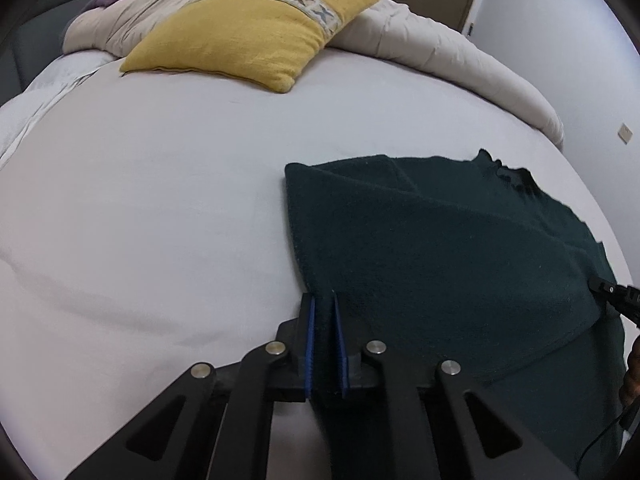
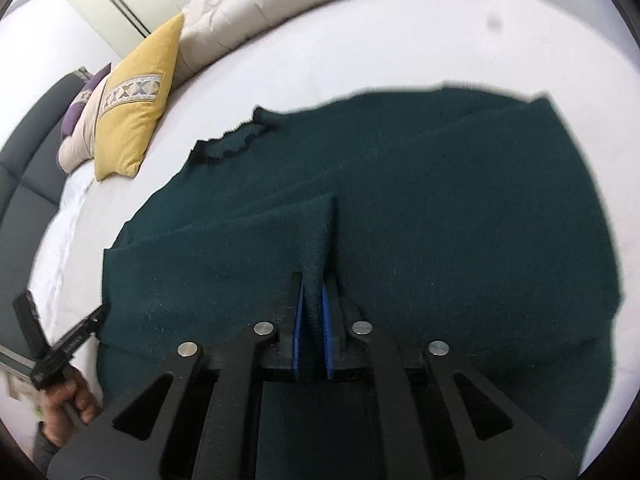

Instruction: Fold small clothes

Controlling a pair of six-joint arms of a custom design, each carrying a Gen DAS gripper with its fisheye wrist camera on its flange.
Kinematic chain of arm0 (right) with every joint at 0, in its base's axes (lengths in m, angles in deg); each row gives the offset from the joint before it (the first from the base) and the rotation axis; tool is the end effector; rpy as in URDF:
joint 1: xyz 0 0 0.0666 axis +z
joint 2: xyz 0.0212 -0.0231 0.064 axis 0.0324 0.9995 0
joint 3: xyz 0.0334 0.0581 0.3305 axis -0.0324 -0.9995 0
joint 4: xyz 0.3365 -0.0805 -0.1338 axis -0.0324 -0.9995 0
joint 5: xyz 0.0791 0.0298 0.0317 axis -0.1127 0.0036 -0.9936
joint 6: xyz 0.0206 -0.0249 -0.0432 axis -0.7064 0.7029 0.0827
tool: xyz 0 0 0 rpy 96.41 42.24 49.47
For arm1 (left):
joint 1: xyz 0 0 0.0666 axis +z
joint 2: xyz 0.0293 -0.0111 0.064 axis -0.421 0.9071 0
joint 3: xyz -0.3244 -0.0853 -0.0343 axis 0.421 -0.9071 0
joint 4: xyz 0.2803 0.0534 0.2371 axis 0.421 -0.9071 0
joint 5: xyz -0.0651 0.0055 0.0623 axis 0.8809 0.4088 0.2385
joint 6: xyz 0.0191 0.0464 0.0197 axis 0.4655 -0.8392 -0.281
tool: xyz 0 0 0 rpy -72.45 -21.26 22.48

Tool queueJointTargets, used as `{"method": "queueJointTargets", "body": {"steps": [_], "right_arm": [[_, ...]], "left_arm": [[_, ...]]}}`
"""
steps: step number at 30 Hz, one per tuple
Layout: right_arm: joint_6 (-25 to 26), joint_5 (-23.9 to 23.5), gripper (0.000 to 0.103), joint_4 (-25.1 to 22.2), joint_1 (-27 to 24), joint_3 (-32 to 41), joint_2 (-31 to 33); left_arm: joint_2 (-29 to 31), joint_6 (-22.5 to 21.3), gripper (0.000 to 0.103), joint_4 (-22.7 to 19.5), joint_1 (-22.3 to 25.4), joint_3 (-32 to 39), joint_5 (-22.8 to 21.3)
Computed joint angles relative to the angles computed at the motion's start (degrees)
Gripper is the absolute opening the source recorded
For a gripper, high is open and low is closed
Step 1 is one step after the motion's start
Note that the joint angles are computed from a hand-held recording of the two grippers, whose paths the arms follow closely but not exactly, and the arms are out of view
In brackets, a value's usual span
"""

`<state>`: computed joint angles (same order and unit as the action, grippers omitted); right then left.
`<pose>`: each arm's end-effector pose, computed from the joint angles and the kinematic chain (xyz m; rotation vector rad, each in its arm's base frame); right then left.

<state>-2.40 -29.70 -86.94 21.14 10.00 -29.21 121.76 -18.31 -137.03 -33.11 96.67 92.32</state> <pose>0.2848 0.0906 0.4567 0.8416 2.3534 0.2539 0.5664 -0.0940 0.4350 0.5356 2.4996 -0.4160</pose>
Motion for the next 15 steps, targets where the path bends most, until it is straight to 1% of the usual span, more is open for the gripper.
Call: {"method": "queueJointTargets", "body": {"steps": [2,4,8,11,14,15], "right_arm": [[0.4,3.3,0.007,-2.1,1.7,1.9,1.0],[0.3,5.1,0.006,-2.9,2.5,3.4,1.6],[3.4,7.9,0.005,-5.1,3.4,7.3,3.6],[3.8,7.5,0.005,-5.1,2.3,7.3,4.2],[3.2,6.1,0.002,-4.3,0.3,3.5,3.9],[3.0,5.0,0.002,-0.9,-0.5,0.4,1.8]], "left_arm": [[-0.4,0.8,0.013,0.7,0.1,-0.7,0.1],[-1.0,1.8,0.013,1.8,0.3,-1.9,0.9],[-1.3,2.5,0.013,2.8,0.6,-2.8,1.6],[-1.9,2.2,0.013,3.9,0.3,-4.0,1.0],[-2.1,2.1,0.014,4.6,0.3,-4.5,1.1],[-2.1,2.1,0.014,4.6,0.3,-4.6,1.2]]}}
